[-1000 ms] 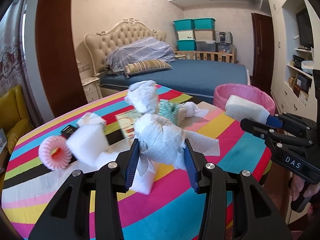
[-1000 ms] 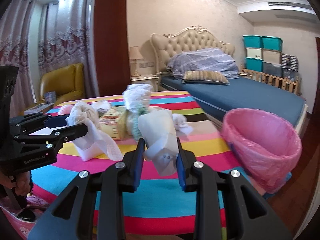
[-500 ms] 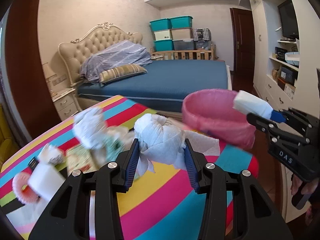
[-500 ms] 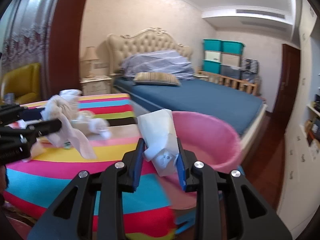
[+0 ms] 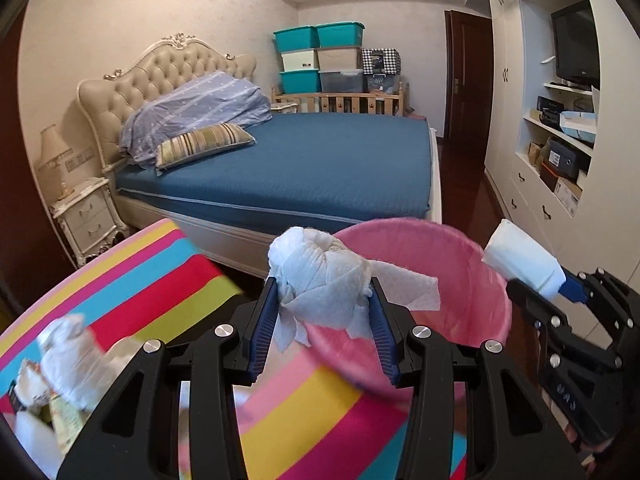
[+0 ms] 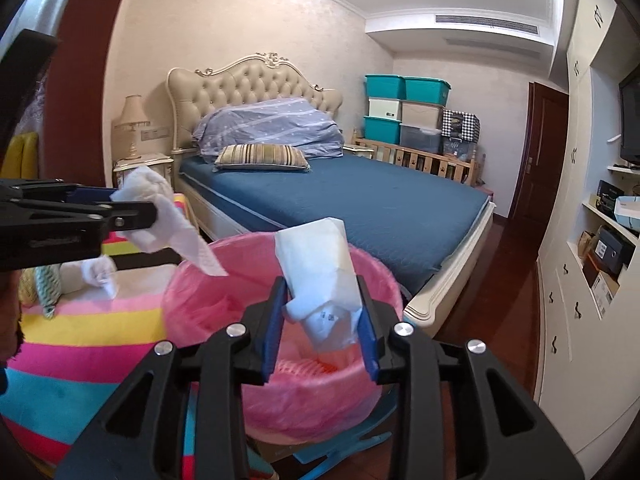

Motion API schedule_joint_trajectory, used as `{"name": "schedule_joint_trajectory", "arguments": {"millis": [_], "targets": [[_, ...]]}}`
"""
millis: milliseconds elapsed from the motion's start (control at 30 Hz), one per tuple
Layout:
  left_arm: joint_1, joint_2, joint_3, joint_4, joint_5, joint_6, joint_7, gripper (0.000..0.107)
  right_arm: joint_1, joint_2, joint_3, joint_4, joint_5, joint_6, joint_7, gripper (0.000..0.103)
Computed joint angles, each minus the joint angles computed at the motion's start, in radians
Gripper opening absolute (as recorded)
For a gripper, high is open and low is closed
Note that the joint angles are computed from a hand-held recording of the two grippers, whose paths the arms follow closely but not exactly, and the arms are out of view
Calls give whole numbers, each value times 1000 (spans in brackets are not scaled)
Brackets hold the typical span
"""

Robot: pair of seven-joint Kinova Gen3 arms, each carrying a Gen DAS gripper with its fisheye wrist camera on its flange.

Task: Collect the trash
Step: 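Open the left tool over the pink bin while the right tool releases the paper into it, then move both tools back over the table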

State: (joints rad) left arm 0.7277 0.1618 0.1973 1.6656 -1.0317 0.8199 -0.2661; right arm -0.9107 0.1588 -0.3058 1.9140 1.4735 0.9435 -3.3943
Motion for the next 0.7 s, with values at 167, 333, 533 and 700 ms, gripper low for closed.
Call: {"name": "schedule_joint_trajectory", "arguments": {"millis": [167, 333, 533, 700], "targets": [[-2, 63, -25, -73, 15, -25, -39, 49, 33, 24, 27, -19, 24, -42, 5, 44], [68, 83, -82, -71, -80, 7, 46, 90, 39, 43, 43, -21, 47, -32, -28, 78], [87, 8, -31, 18, -177, 91, 98, 94, 33, -11, 14, 53, 88, 1, -142, 82], [99, -79, 55, 105, -193, 232, 162, 95, 10, -41, -32, 95, 86, 29, -183, 85]]}}
